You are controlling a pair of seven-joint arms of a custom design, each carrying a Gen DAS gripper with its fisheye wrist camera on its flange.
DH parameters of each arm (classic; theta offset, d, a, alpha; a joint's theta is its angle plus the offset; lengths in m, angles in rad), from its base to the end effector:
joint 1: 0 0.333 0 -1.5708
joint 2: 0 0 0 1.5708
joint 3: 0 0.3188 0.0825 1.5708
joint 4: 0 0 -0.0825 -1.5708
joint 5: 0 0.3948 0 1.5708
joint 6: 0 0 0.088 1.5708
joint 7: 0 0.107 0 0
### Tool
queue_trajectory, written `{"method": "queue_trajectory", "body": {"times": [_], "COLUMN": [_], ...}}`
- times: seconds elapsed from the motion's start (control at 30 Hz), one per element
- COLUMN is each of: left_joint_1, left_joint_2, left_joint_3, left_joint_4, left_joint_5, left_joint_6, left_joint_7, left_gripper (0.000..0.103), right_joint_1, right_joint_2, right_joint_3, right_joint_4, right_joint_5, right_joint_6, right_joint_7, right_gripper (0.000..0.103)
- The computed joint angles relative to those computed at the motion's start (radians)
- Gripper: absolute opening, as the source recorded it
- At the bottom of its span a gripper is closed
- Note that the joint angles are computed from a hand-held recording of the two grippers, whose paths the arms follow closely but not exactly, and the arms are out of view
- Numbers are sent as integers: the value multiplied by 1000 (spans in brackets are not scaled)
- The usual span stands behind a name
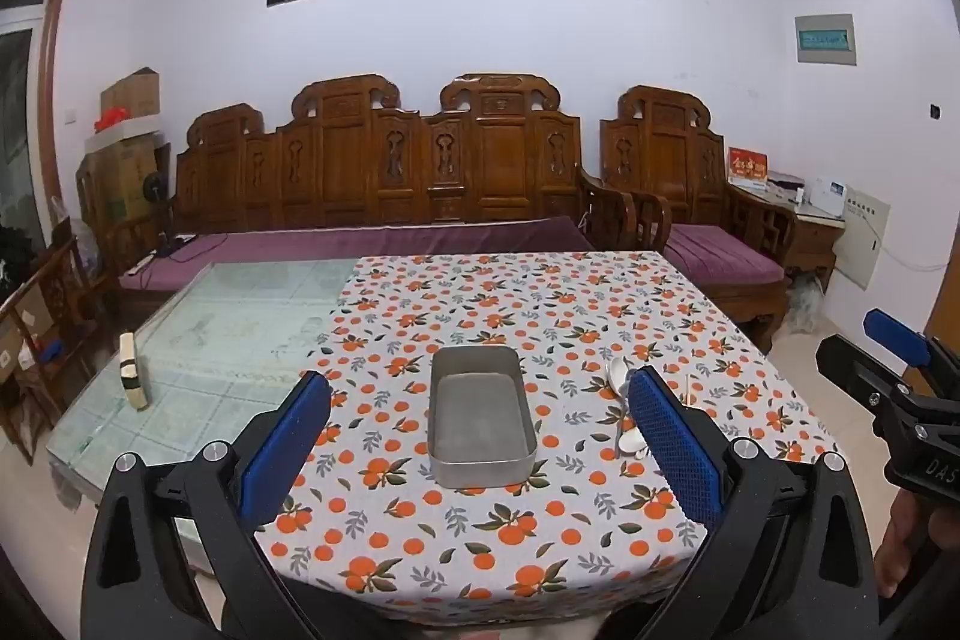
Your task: Organize utensils
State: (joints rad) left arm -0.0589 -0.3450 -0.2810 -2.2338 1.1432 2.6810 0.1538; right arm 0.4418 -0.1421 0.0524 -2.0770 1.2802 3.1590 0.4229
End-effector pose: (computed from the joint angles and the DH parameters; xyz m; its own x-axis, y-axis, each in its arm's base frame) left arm 0.4633 -0.2099 0.5759 0.1861 -0.9825 -0.0090 -0.4192 -0.0711 -0.9051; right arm 0.5177 0.1829 0.5838 0.4156 -0.9028 -0.1103 -0.3643 -0.0541 -0.9297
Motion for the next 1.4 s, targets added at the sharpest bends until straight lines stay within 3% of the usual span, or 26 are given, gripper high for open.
{"method": "queue_trajectory", "body": {"times": [0.57,0.67,1.0,1.2,1.27,1.4], "left_joint_1": [-5,-5,-9,-10,-9,-7], "left_joint_2": [8,14,21,10,10,10], "left_joint_3": [-1,-3,0,1,0,-1], "left_joint_4": [17,22,29,23,23,22], "left_joint_5": [-20,-14,-4,-13,-14,-11], "left_joint_6": [-10,-10,-13,-12,-13,-11], "left_joint_7": [25,19,11,20,21,19], "left_gripper": [96,96,96,96,96,96], "right_joint_1": [8,-8,21,5,33,19], "right_joint_2": [1,-22,-19,-25,-10,-9], "right_joint_3": [0,10,-16,-2,-26,-12], "right_joint_4": [5,-15,-9,-19,-3,-2], "right_joint_5": [28,-47,2,-59,12,16], "right_joint_6": [7,-2,1,-1,4,3], "right_joint_7": [-30,49,-2,60,-13,-16], "right_gripper": [100,100,100,100,100,100]}}
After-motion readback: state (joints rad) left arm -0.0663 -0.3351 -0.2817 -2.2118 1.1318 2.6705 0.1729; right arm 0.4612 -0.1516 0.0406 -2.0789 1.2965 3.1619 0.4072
